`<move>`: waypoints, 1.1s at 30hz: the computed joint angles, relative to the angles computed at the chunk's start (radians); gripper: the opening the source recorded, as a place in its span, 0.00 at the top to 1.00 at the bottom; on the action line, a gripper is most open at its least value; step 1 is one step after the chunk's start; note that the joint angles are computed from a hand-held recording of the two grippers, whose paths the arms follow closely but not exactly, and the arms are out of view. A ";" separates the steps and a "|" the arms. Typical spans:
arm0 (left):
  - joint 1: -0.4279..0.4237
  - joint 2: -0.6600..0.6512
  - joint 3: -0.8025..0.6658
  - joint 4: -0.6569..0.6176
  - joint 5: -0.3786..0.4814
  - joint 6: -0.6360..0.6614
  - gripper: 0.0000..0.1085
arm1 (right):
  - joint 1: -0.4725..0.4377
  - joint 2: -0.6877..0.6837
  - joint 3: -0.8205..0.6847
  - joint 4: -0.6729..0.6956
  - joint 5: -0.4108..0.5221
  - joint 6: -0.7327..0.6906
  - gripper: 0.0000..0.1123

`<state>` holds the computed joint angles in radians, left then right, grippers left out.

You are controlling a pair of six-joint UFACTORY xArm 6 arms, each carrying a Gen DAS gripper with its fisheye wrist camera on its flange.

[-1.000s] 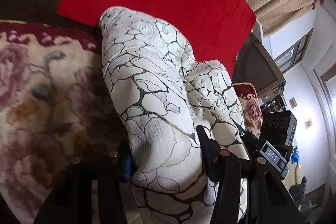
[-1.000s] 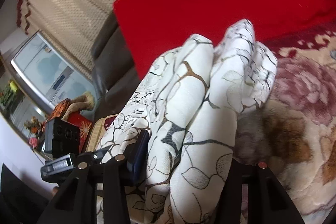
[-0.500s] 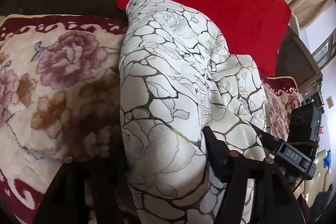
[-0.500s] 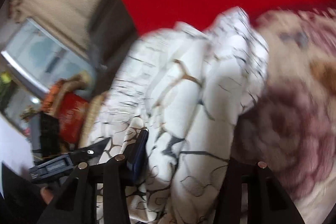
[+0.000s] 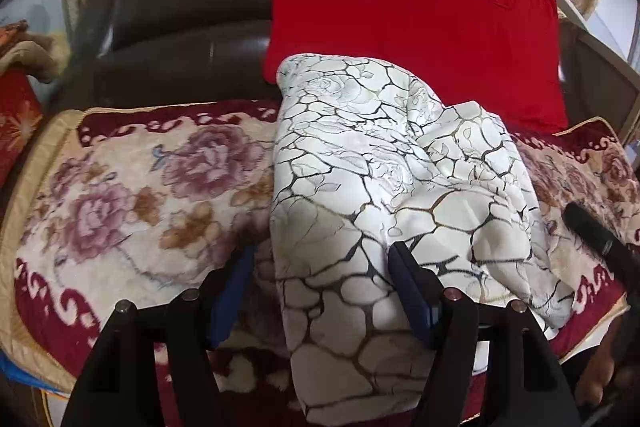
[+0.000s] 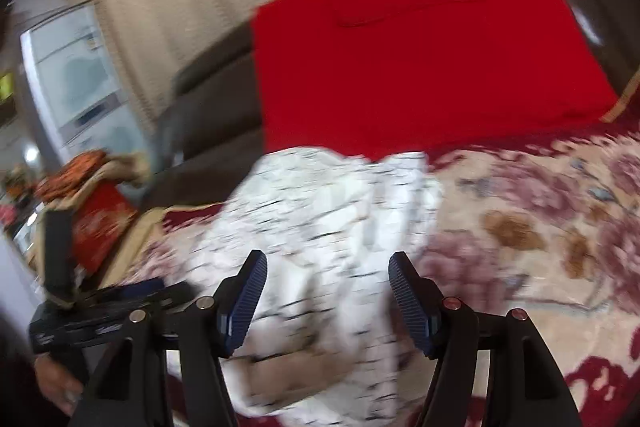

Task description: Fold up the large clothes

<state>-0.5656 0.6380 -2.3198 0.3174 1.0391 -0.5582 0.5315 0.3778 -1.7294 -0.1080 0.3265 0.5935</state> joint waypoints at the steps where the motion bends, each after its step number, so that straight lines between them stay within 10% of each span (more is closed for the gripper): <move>1: -0.005 -0.023 0.033 0.024 -0.007 -0.020 0.35 | 0.007 0.016 -0.021 0.059 0.028 -0.059 0.44; 5: -0.019 -0.108 0.156 0.090 -0.022 -0.078 0.35 | 0.018 0.130 -0.171 0.157 0.276 -0.146 0.48; 33: -0.262 -0.353 0.167 0.652 0.186 -0.280 0.13 | 0.127 -0.337 0.015 -0.358 0.379 0.202 0.35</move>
<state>-0.8274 0.2847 -2.1524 0.9693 1.2254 -0.8382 0.6581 0.0404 -1.7142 -0.4659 0.7057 0.7951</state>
